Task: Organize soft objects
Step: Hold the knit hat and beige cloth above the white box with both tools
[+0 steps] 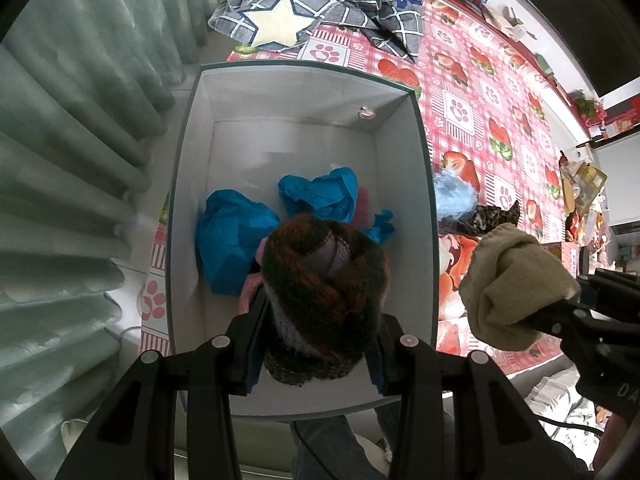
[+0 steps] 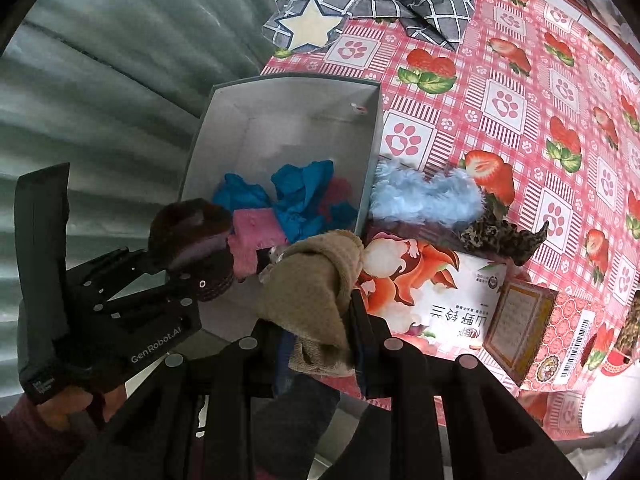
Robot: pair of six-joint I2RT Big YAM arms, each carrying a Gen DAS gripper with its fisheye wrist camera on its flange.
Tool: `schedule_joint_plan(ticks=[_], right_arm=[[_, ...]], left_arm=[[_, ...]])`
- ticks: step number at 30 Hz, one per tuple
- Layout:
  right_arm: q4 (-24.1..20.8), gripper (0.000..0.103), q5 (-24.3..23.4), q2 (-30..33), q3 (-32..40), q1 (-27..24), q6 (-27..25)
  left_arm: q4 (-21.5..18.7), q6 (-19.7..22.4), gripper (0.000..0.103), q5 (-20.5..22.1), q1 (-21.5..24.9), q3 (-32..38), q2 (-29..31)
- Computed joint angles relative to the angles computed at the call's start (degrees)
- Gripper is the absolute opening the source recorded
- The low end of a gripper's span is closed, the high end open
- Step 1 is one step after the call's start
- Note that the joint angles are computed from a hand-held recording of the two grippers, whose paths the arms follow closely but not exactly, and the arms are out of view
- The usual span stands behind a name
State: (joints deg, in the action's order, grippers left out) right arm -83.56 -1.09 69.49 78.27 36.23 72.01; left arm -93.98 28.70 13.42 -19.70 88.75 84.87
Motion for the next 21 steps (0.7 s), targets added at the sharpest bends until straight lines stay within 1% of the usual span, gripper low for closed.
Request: schedule_joint_plan(ticks=[12,21], right_arm=[[0.56,0.026,-0.60,1.30,0.88,-1.19,-1.97],[0.95,0.026,-0.83,3.33,2.84,-3.25,-4.72]], left_arm=[[1.37,-1.64,0.045,-0.63,0.03,1.98,1.53],[2.75,-2.67,0.045,-1.16,-0.58,3.97,2.98]])
